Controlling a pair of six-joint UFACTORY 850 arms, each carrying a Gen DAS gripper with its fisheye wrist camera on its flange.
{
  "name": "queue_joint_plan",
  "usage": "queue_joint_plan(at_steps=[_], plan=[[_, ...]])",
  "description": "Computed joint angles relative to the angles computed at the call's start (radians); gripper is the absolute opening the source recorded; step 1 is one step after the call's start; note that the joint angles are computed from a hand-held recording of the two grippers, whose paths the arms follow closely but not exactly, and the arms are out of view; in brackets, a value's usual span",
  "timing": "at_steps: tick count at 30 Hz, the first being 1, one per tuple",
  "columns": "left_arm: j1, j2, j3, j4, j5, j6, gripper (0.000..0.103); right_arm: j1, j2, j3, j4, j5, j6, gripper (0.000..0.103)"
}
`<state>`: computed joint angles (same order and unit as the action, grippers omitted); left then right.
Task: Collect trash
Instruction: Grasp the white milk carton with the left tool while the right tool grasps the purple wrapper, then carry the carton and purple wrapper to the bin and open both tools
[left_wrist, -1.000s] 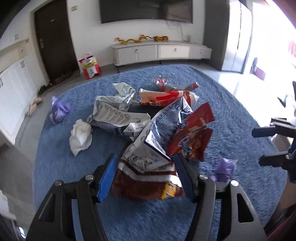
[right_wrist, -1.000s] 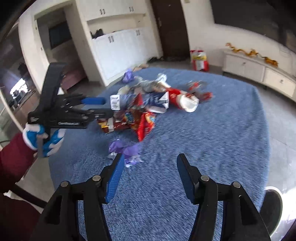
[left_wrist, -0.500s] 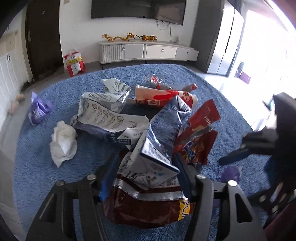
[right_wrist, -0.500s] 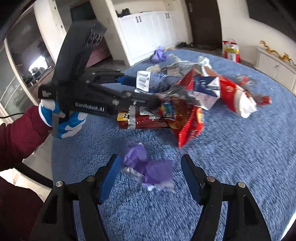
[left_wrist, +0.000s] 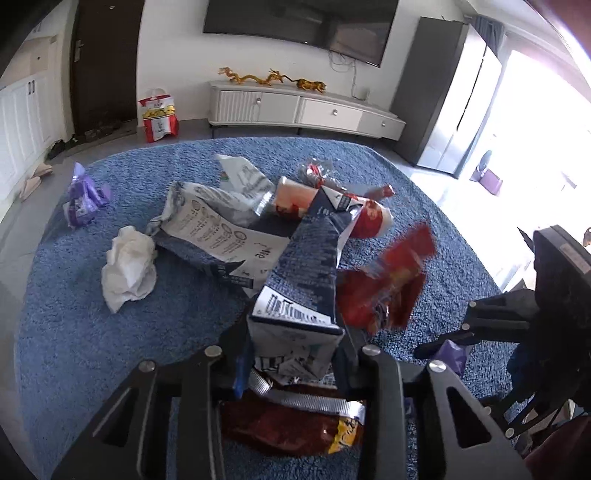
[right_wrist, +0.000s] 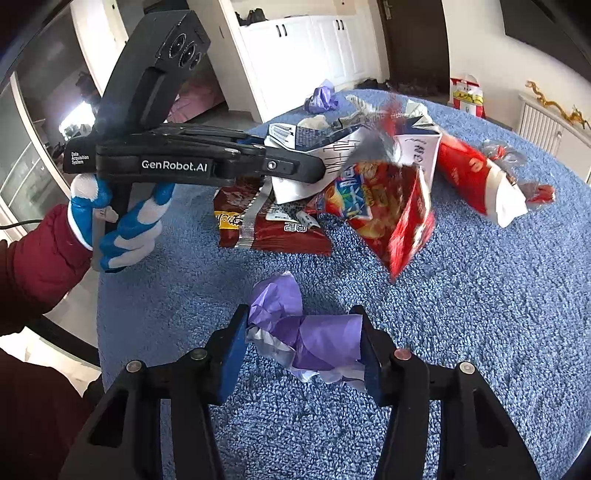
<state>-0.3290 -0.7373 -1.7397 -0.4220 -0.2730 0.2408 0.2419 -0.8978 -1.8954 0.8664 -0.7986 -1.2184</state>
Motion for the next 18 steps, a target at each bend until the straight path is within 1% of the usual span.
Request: queue_joint_plan(at_steps=[2, 6, 9, 10, 13, 16, 18], plan=[[-0.001, 0.019, 0.023, 0.033, 0.015, -0.046, 0.033, -0.002, 0.01, 0.01, 0.009, 0.01, -0.006, 0.052], [-0.001, 0.065, 0.071, 0.05, 0.045, -0.104, 0.033, -0.009, 0.039, 0.036, 0.038, 0.026, -0.026, 0.052], [-0.003, 0.107, 0.113, 0.064, 0.072, -0.147, 0.033, -0.017, 0.085, 0.095, 0.081, 0.047, -0.069, 0.052], [-0.006, 0.124, 0.129, 0.089, 0.082, -0.182, 0.033, -0.022, 0.102, 0.116, 0.103, 0.054, -0.088, 0.052], [-0.016, 0.16, 0.157, 0.229, 0.097, -0.331, 0.033, -0.046, 0.167, 0.204, 0.178, 0.071, -0.163, 0.052], [-0.035, 0.193, 0.174, 0.391, 0.101, -0.493, 0.033, -0.058, 0.2, 0.245, 0.237, 0.091, -0.208, 0.052], [-0.053, 0.209, 0.177, 0.456, 0.101, -0.552, 0.033, -0.077, 0.223, 0.271, 0.28, 0.101, -0.239, 0.052]])
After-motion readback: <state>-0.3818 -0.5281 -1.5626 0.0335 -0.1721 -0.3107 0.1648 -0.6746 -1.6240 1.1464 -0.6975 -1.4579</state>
